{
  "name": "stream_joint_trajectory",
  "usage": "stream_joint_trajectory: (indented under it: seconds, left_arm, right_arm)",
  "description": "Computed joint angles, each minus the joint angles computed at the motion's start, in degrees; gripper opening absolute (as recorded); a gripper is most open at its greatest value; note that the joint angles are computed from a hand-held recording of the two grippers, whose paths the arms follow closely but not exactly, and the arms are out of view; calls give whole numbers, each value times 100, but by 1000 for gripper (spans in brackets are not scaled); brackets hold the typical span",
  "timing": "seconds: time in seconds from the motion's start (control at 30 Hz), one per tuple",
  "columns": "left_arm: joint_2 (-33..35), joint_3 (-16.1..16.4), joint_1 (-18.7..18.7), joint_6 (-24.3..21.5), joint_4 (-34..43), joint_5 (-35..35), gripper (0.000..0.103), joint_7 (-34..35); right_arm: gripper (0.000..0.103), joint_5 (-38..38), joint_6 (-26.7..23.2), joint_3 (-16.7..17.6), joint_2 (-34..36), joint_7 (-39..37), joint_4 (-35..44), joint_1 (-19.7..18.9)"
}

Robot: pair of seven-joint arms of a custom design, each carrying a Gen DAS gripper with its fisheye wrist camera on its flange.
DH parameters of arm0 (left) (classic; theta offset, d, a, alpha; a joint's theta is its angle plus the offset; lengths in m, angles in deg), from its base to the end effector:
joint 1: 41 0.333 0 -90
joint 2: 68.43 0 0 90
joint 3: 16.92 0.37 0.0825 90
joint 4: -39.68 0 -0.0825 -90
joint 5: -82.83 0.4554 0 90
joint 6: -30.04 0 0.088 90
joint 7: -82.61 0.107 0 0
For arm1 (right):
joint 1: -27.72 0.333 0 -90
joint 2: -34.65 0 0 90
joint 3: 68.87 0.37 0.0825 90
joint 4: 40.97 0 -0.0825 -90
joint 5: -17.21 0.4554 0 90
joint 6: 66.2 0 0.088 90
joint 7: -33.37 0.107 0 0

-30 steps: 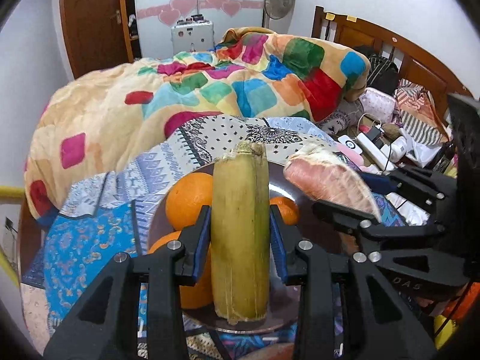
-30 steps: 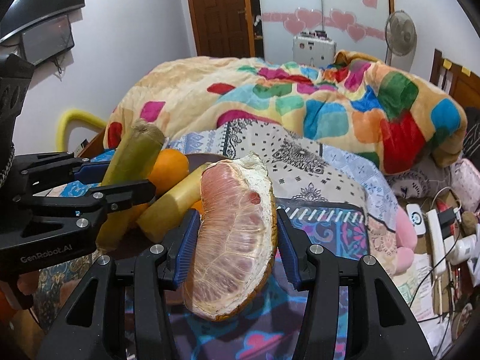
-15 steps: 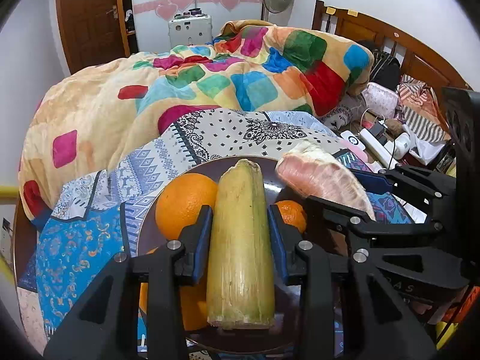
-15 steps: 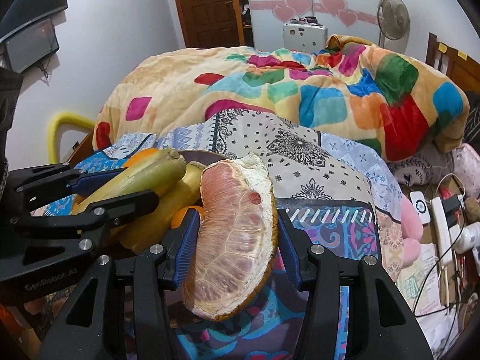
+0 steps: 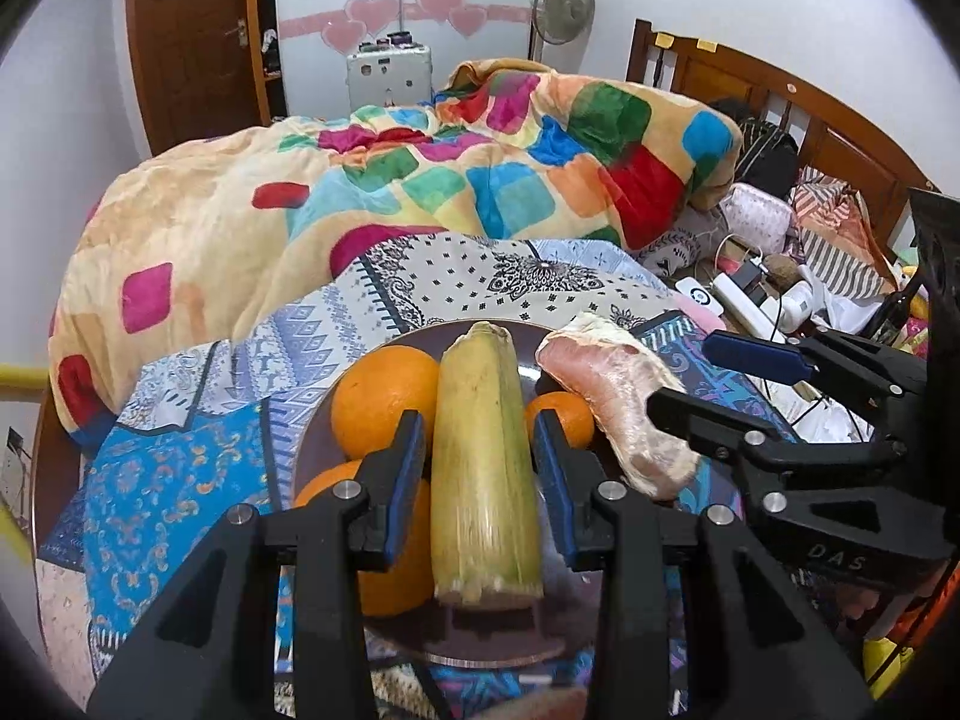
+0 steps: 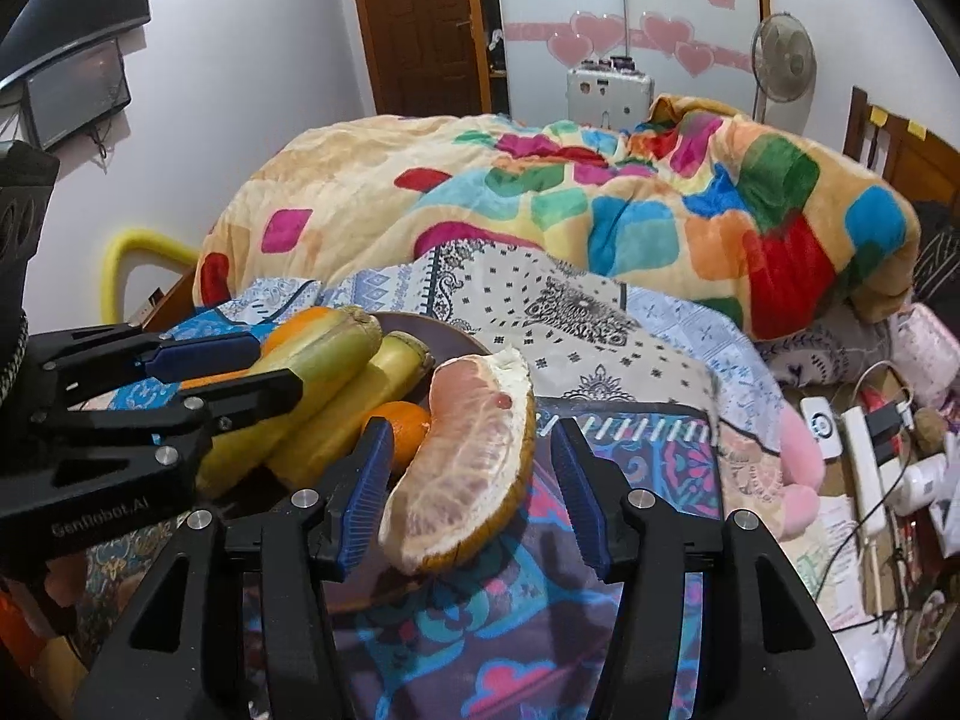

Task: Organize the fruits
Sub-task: 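Lay the pomelo segment on the plate and open the right gripper while the left gripper releases the cylinder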

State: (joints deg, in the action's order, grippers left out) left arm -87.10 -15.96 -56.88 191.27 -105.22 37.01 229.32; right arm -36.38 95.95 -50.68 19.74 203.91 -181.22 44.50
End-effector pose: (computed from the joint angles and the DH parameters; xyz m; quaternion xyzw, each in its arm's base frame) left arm 0.4928 -0.0948 0.4580 -0.4503 0.8166 -0.3252 0.1569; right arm 0.4068 0.3403 0.4555 -0.6615 0.6364 -0.2347 0.3199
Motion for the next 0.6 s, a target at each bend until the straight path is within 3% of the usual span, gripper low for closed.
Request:
stream_joint_trajectory:
  seconds: [0.33, 0.6]
  left_arm:
    - [-1147, 245, 27, -95, -736, 437, 37, -260]
    - [-2054, 562, 193, -464, -1338, 1050, 38, -612]
  right_arm:
    - [51, 240, -274, 373, -859, -13, -342, 96]
    - [51, 527, -424, 838, -1308, 19, -547, 55]
